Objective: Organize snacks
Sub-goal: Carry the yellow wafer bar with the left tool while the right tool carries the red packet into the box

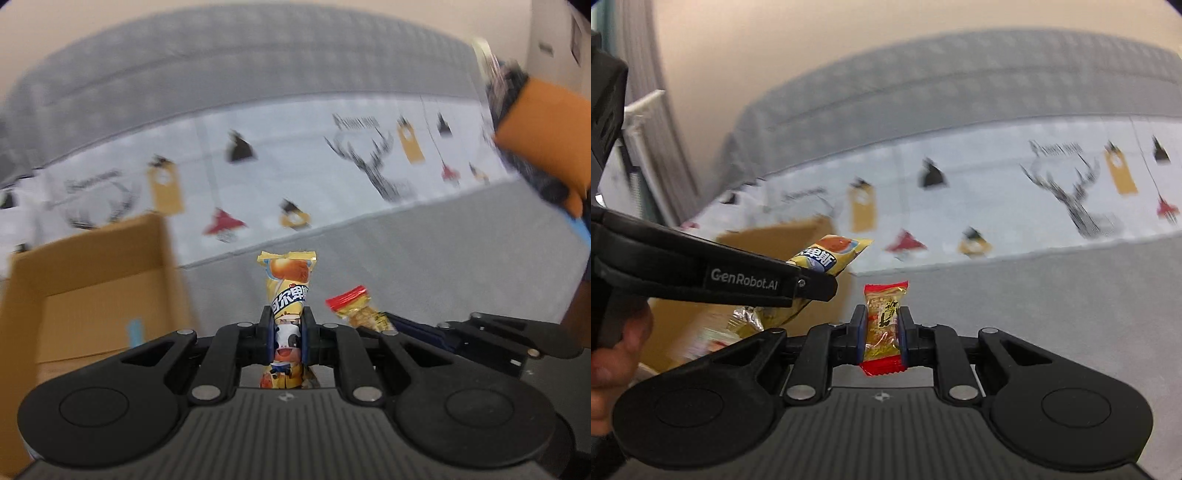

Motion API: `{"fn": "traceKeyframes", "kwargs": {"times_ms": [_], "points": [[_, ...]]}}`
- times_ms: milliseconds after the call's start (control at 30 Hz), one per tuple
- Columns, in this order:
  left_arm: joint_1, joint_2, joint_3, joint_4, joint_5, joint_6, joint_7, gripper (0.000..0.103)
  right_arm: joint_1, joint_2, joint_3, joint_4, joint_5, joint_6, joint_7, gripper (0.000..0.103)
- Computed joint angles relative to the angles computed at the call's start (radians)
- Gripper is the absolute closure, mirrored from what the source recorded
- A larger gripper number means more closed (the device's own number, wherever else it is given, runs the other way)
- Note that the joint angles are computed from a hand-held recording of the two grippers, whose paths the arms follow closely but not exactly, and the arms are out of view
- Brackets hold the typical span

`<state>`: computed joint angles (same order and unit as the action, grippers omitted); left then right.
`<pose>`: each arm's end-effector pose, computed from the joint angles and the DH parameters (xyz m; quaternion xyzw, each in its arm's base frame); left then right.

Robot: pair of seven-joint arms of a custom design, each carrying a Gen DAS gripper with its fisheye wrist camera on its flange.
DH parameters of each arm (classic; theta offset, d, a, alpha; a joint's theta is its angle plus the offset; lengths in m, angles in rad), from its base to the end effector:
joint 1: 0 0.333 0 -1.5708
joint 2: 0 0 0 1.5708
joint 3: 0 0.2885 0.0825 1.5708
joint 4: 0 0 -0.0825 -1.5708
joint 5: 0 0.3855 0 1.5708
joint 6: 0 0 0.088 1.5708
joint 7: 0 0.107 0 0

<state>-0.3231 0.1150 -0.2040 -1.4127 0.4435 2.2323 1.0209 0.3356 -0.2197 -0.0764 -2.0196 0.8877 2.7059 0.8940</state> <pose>0.5574 -0.2988 0.6887 -0.6128 0.6859 -0.2794 0.2758 0.5372 0.1108 0.6153 -0.6838 0.5124 -0.1434 0.4993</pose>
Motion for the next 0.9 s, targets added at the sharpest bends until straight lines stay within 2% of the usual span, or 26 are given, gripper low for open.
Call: {"fn": "traceKeyframes", "kwargs": {"times_ms": [100,200,267,433,600,767,833,867,900], "points": [[0.046,-0.168,0.015,-0.159,0.032,0.066,-0.057,0.089,0.047,-0.041,0.014,0.008,0.039,0.044,-0.072,0.085],[0.112,-0.297,0.013,-0.267,0.048,0.108,-0.107,0.089,0.106,-0.053,0.024,0.039,0.038,0.111,-0.187,0.085],[0.156,-0.366,0.014,-0.322,0.044,0.133,-0.138,0.089,0.145,-0.048,0.019,0.072,0.050,0.121,-0.239,0.085],[0.249,-0.472,0.021,-0.416,0.017,0.216,-0.157,0.089,0.207,0.002,0.032,0.185,0.089,0.126,-0.335,0.085],[0.338,-0.507,0.001,-0.473,0.002,0.259,-0.154,0.089,0.201,0.080,0.085,0.292,0.123,0.104,-0.379,0.085],[0.405,-0.498,-0.013,-0.516,-0.056,0.250,-0.136,0.089,0.158,0.181,0.154,0.377,0.047,0.082,-0.295,0.085],[0.416,-0.456,-0.014,-0.499,-0.074,0.199,-0.103,0.088,0.137,0.230,0.180,0.410,-0.054,0.064,-0.179,0.084],[0.416,-0.427,-0.012,-0.481,-0.089,0.156,-0.092,0.088,0.127,0.265,0.188,0.440,-0.139,0.029,-0.083,0.084],[0.408,-0.394,-0.002,-0.456,-0.125,0.101,-0.074,0.084,0.118,0.316,0.190,0.495,-0.255,-0.046,0.048,0.082]]}}
